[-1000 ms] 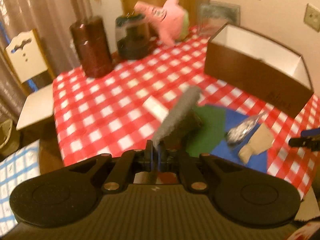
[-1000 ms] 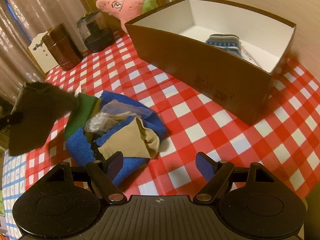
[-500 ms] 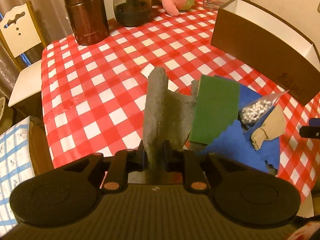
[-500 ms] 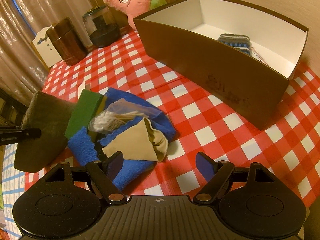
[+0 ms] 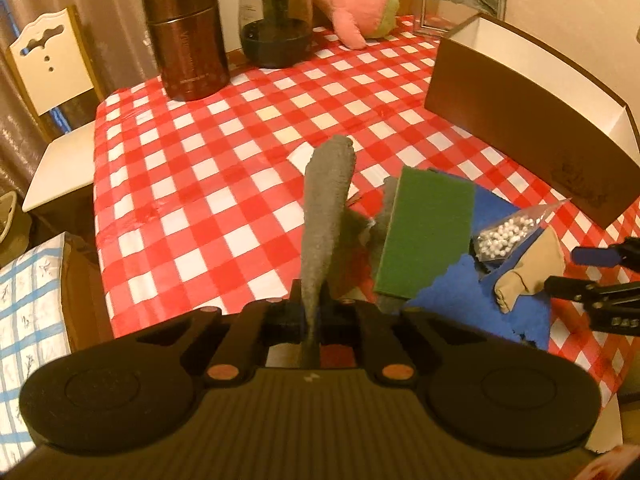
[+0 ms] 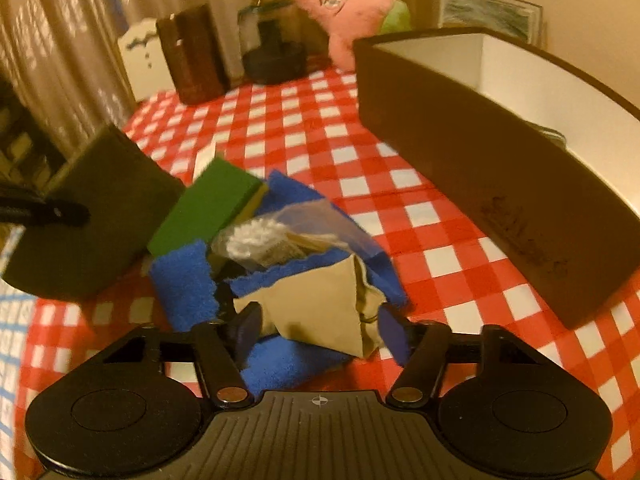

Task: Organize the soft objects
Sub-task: 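Grasp the beige cloth with the right gripper while the left gripper holds the grey cloth, then carry the grey cloth and beige cloth over the brown box with both grippers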

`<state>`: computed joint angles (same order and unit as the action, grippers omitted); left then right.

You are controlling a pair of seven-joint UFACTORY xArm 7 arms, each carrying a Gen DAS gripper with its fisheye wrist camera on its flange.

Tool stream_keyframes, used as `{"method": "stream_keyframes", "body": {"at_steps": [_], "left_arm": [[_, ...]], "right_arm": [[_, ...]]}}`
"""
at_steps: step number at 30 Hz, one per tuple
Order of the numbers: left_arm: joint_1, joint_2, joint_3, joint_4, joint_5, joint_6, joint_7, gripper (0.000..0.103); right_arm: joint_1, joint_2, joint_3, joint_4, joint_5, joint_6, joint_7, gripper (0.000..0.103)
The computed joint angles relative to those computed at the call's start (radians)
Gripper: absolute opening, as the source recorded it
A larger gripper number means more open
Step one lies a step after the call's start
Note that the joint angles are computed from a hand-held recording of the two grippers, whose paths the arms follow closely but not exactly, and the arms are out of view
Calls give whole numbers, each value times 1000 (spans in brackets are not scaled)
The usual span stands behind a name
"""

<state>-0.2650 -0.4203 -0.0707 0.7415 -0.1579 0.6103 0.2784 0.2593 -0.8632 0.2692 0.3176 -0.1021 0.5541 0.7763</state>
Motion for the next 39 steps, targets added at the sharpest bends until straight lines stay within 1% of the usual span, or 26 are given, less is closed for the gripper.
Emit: {"method": "stream_keyframes", "body": {"at_steps": [5, 6, 8, 9, 10, 12, 13, 18, 24, 32, 39], "left_arm": [[5, -25, 10, -11, -7, 14, -4, 5], [5, -29, 12, -14, -10, 17, -4, 5], [7, -34, 14, -18, -12, 22, -6, 5], [8, -37, 13, -21, -12, 23, -8, 5], [8, -40, 14, -23, -13, 25, -8, 5], [8, -45, 14, -26, -14, 26, -9, 5], [8, -49, 14, -28, -15, 26, -9, 5], [7, -64, 14, -28, -15, 24, -10, 5], [-1, -83, 15, -16, -19, 20, -7, 5], [-35, -100, 16, 11, -42, 8, 21, 5], [-61, -89, 4, 46, -54, 0, 37, 5]], "right_arm": [[-18, 61, 16, -7, -24, -47, 0, 59], [-24, 72, 22, -6, -32, -55, 2, 57], [-27, 82, 25, -6, -46, -59, 0, 49], [-29, 89, 27, -4, -53, -58, -3, 41], [-29, 91, 28, -3, -61, -55, -8, 29], [-24, 86, 26, -2, -76, -44, -25, 12], [-18, 76, 21, -5, -76, -42, -32, 11], [3, 10, 8, -17, -60, -23, -45, 8], [-4, -92, 18, -15, -47, 3, -22, 8], [-28, -199, 13, 21, -32, 105, -11, 8], [-43, -281, 0, 34, -14, 177, -17, 8]]}}
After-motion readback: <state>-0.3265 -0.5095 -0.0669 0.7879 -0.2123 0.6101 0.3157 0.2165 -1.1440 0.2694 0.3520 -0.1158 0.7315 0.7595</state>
